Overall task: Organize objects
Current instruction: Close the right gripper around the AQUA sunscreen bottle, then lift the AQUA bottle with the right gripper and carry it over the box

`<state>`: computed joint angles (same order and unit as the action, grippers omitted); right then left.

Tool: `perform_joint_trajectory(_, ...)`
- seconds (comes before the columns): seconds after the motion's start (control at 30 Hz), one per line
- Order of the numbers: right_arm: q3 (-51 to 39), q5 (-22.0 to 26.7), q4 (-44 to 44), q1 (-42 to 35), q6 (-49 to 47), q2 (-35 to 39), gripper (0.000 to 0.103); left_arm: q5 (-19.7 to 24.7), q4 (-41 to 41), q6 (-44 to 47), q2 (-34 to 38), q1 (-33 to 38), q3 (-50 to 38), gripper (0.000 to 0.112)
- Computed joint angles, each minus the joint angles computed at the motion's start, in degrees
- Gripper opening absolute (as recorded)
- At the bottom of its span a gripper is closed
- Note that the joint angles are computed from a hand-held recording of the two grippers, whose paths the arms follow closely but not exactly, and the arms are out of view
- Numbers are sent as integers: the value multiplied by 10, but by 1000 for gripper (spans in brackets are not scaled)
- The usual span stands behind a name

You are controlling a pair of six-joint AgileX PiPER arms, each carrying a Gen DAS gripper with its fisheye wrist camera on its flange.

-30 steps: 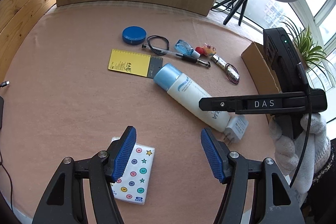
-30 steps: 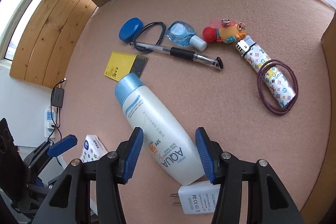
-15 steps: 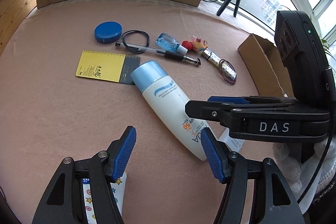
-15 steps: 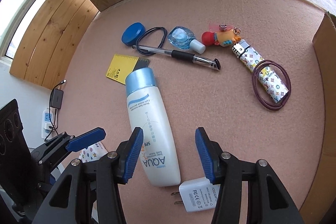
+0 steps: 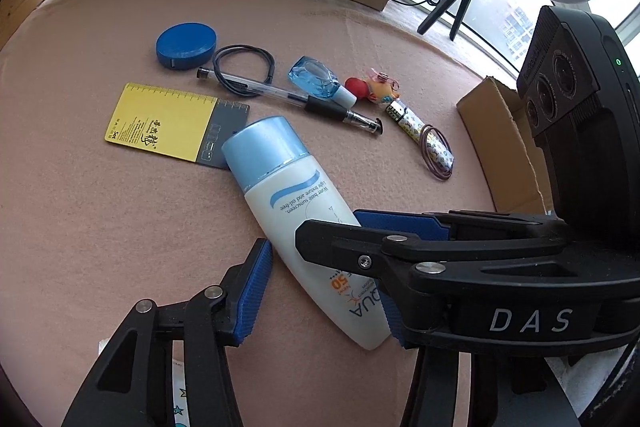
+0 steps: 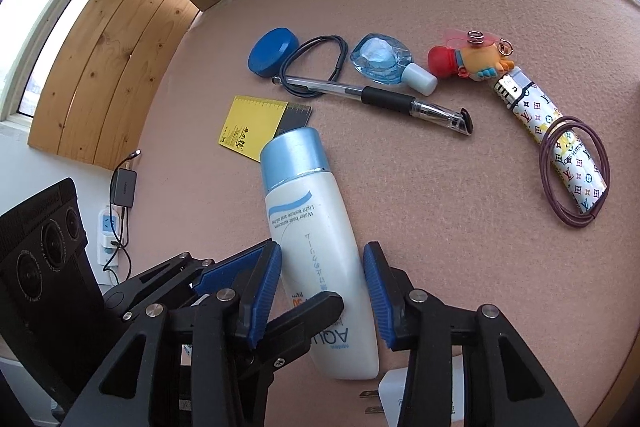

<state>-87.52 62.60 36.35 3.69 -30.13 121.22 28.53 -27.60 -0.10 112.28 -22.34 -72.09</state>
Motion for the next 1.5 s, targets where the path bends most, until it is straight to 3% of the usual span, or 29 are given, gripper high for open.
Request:
perform_joint_trajectory(0.17,22,-14,12,-10,14,-16,37,-7,-19,-3,-9,-4,12,53)
perform_joint_trajectory(0.63,102,-24,75,-87,-12,-137,35,-13,91,-133,-68,-86,-19,52)
perform_joint_trajectory(1.03,185,7,91,-240,-58,-242,34,45,165,-205,7,-193,-192,52)
perform_joint_trajectory(1.5,125,56,89,-385,-98,-208,34,153,199,-236,161,-271,-468,52)
